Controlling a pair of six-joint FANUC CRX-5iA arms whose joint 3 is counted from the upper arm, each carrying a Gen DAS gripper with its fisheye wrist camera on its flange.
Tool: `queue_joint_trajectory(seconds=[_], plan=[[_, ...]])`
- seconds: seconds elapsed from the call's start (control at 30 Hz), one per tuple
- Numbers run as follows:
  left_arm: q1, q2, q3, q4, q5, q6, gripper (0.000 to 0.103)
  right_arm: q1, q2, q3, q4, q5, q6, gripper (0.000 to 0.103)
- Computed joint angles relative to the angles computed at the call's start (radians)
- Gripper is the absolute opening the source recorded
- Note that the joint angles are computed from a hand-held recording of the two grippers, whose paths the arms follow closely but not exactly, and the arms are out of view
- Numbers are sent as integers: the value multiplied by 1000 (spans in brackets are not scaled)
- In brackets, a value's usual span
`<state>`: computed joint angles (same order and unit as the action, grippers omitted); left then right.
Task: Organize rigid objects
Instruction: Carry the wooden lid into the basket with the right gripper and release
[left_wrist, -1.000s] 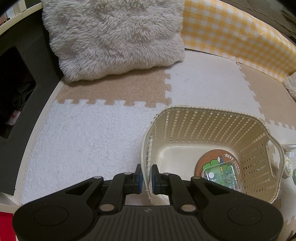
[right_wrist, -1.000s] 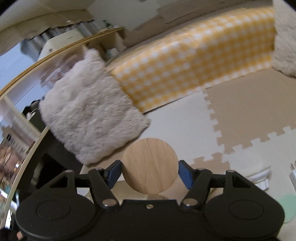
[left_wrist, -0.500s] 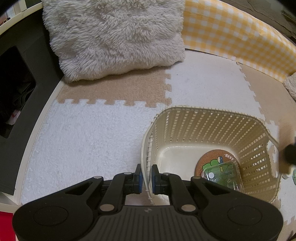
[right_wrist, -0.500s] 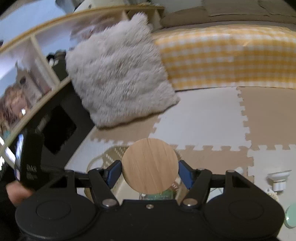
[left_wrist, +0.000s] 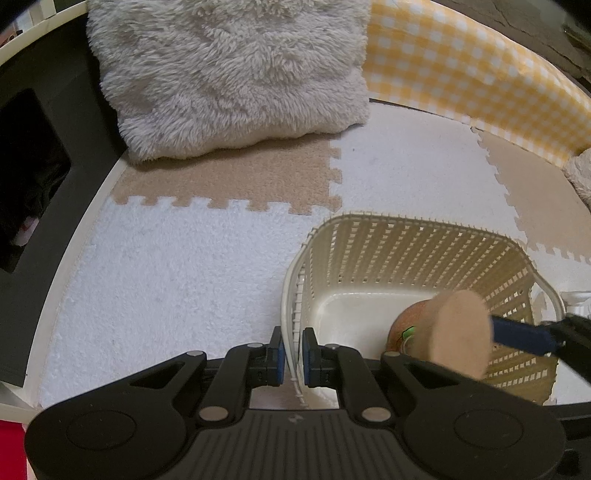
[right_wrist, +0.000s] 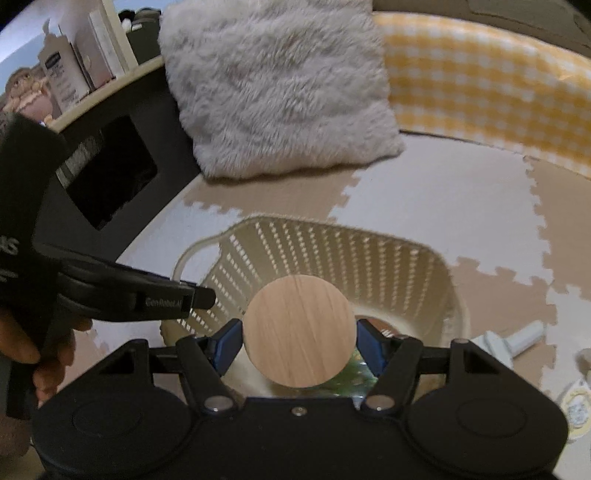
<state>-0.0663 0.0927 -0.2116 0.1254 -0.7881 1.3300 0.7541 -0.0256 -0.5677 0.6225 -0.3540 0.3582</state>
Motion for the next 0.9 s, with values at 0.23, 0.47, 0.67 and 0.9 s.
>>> queue_joint_trajectory(seconds=[0.23,0.47,0.67,0.9], plan=[[4,2,-2,12,0,-5,9,13,69,96,-198,-31,176,68],[4,1,-2,14,-2,-6,10,4,100,165,-383,-46,321,68],[4,2,0,12,-5,-6,10,-12,124,217,-542,-55,394,69],[5,2,-2,16,-3,-10,10,-10,124,211,-531,-43,359,77]])
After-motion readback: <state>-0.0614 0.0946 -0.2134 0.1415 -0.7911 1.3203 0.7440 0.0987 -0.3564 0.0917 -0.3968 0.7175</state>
